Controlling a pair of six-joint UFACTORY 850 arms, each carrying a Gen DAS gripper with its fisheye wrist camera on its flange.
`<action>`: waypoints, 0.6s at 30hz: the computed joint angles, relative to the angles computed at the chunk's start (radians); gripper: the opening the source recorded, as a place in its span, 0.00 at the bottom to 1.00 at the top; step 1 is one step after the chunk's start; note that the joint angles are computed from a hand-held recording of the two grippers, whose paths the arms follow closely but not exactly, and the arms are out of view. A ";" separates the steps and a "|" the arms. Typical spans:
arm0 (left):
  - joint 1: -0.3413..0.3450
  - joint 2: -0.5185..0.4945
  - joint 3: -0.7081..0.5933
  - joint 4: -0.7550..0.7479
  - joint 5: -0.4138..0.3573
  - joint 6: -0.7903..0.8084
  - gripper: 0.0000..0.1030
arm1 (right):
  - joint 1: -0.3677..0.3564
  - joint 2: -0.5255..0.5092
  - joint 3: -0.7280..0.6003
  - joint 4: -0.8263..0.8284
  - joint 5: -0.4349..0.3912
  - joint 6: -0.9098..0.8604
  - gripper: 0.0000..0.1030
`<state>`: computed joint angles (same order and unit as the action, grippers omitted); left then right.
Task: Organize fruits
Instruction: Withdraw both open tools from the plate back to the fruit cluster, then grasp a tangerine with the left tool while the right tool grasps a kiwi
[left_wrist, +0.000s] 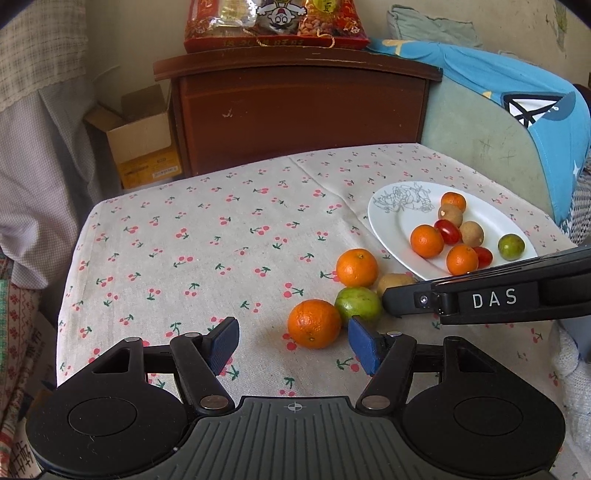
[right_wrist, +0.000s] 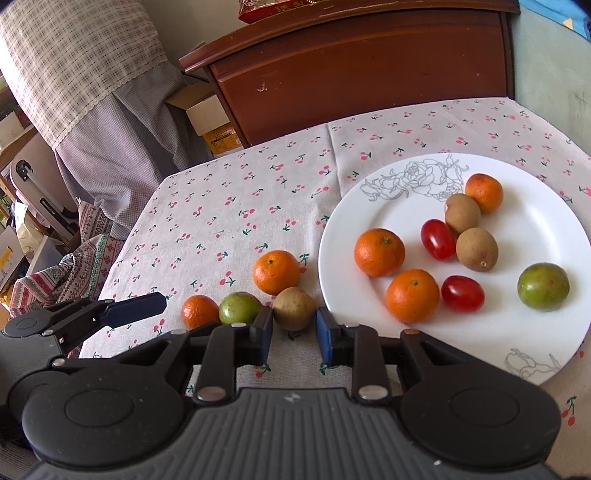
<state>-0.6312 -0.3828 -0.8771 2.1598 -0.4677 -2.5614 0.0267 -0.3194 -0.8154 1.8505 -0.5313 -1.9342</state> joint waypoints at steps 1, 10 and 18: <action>-0.001 -0.005 -0.003 0.000 -0.005 0.004 0.58 | 0.001 -0.001 -0.001 0.004 0.001 -0.003 0.26; -0.004 -0.034 -0.018 0.033 -0.016 -0.013 0.43 | 0.010 -0.004 -0.001 0.053 0.005 -0.040 0.26; -0.012 -0.045 -0.015 0.086 -0.048 -0.067 0.33 | 0.011 -0.005 0.004 0.080 -0.001 -0.072 0.26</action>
<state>-0.6430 -0.4274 -0.8926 2.2462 -0.5156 -2.6280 0.0380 -0.3239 -0.8109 1.9307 -0.5328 -2.0064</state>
